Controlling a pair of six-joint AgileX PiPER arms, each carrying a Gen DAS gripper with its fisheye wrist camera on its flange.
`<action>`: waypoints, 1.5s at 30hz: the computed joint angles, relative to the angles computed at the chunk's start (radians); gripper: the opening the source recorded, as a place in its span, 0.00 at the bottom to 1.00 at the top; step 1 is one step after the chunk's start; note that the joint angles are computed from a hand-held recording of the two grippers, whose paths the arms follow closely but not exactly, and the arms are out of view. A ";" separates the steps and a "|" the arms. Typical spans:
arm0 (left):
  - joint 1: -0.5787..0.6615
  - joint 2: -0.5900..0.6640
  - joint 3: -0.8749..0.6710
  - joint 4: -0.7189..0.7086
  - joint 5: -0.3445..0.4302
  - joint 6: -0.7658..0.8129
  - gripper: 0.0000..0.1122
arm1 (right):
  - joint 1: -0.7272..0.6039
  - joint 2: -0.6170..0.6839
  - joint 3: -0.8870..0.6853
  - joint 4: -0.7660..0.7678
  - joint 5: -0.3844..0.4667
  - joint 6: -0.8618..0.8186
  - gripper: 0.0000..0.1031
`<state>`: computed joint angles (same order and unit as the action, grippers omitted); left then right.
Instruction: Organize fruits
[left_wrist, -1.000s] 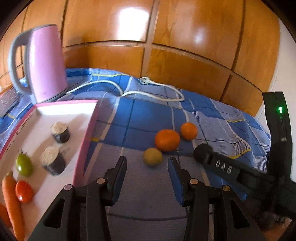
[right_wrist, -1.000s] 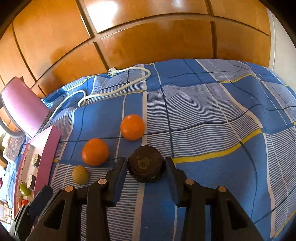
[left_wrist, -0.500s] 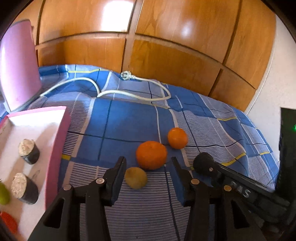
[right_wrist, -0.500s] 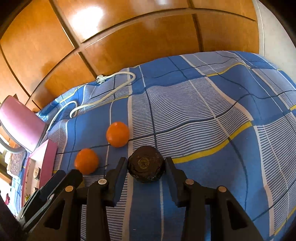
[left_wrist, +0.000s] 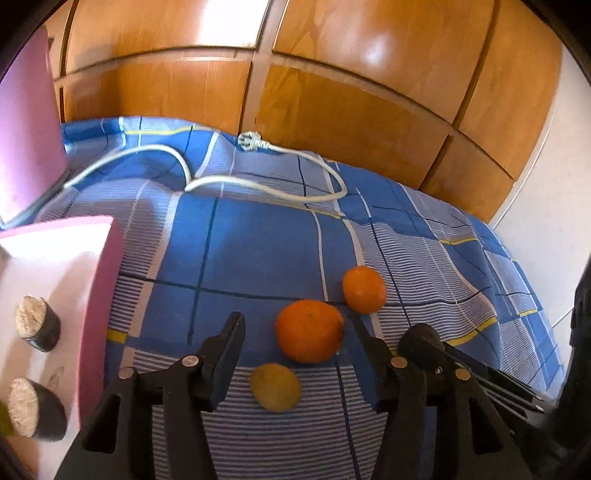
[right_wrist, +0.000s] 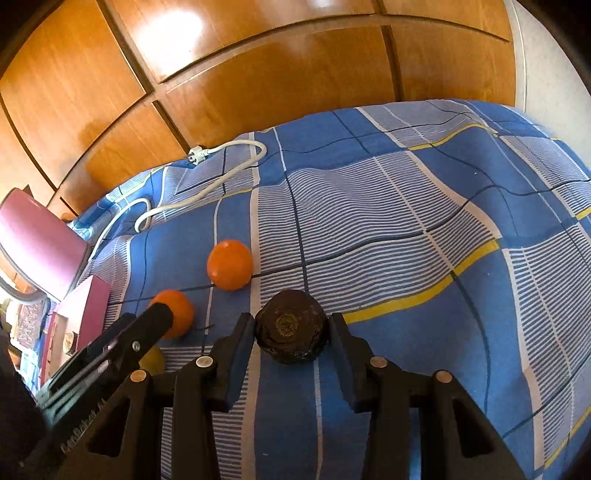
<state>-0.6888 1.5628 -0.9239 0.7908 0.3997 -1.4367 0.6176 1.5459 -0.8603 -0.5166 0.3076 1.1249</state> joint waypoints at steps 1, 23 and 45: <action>0.008 0.000 0.004 -0.016 -0.015 0.010 0.50 | 0.000 0.000 0.001 -0.001 -0.001 0.001 0.41; 0.010 -0.016 0.053 0.132 -0.106 -0.170 0.32 | 0.042 0.010 -0.010 -0.133 0.054 0.092 0.41; -0.329 -0.241 0.198 0.351 0.406 -0.563 0.32 | 0.063 0.019 0.017 -0.281 0.029 0.206 0.41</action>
